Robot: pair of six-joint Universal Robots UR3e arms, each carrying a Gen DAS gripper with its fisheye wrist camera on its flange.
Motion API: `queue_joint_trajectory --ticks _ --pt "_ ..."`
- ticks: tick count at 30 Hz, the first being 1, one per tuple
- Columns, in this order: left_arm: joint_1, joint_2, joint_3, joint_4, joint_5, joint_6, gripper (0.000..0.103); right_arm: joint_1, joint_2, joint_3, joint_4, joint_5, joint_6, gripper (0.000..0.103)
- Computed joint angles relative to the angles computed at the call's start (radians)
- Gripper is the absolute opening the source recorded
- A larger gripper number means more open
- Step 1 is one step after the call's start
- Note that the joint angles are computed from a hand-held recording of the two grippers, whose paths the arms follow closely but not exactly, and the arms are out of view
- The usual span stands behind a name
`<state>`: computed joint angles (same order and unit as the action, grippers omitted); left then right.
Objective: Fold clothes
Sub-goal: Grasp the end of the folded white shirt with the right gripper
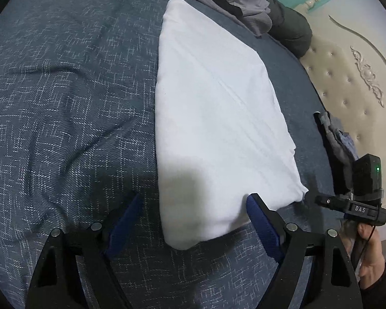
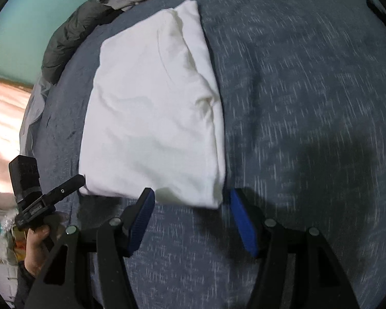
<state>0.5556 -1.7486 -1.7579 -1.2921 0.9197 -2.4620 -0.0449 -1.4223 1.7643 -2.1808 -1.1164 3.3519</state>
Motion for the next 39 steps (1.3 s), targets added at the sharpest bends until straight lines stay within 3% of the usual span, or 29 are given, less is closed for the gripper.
queue_joint_trajectory --ticks 9,18,19,21,23,25,31,32,33,34,36,39 --pt "0.024 0.024 -0.005 -0.047 -0.009 0.033 0.086 -0.025 0.055 0.000 -0.037 0.094 0.057 0.062" --pt "0.046 0.005 -0.006 -0.061 -0.017 0.067 0.086 -0.029 0.125 -0.054 -0.068 0.102 0.034 0.062" --pt "0.035 -0.014 0.005 -0.051 -0.024 0.056 0.086 -0.027 0.120 -0.054 -0.068 0.104 0.028 0.060" --pt "0.003 -0.068 0.046 -0.022 -0.035 0.025 0.086 -0.020 0.131 -0.057 -0.064 0.148 0.002 0.044" --pt "-0.010 -0.080 0.054 -0.014 -0.031 0.023 0.084 -0.018 0.129 -0.056 -0.043 0.144 -0.013 0.043" --pt "-0.026 -0.091 0.062 -0.007 -0.030 0.015 0.075 -0.023 0.135 -0.044 -0.066 0.148 -0.010 0.043" --pt "-0.024 -0.114 0.076 -0.020 -0.045 0.008 0.073 -0.020 0.141 -0.024 -0.137 0.133 0.015 0.042" --pt "-0.021 -0.113 0.077 -0.026 -0.047 0.014 0.067 -0.021 0.133 -0.025 -0.128 0.133 -0.004 0.038" --pt "-0.022 -0.109 0.078 -0.033 -0.050 0.023 0.061 -0.029 0.119 -0.017 -0.122 0.141 -0.021 0.026" --pt "-0.022 -0.103 0.078 -0.040 -0.052 0.033 0.060 -0.037 0.105 -0.008 -0.117 0.150 -0.039 0.021" --pt "-0.020 -0.094 0.080 -0.057 -0.056 0.054 0.051 -0.050 0.082 0.007 -0.106 0.160 -0.076 0.016" --pt "-0.014 -0.110 0.092 -0.072 -0.066 0.060 0.051 -0.053 0.077 0.020 -0.112 0.160 -0.099 0.016"
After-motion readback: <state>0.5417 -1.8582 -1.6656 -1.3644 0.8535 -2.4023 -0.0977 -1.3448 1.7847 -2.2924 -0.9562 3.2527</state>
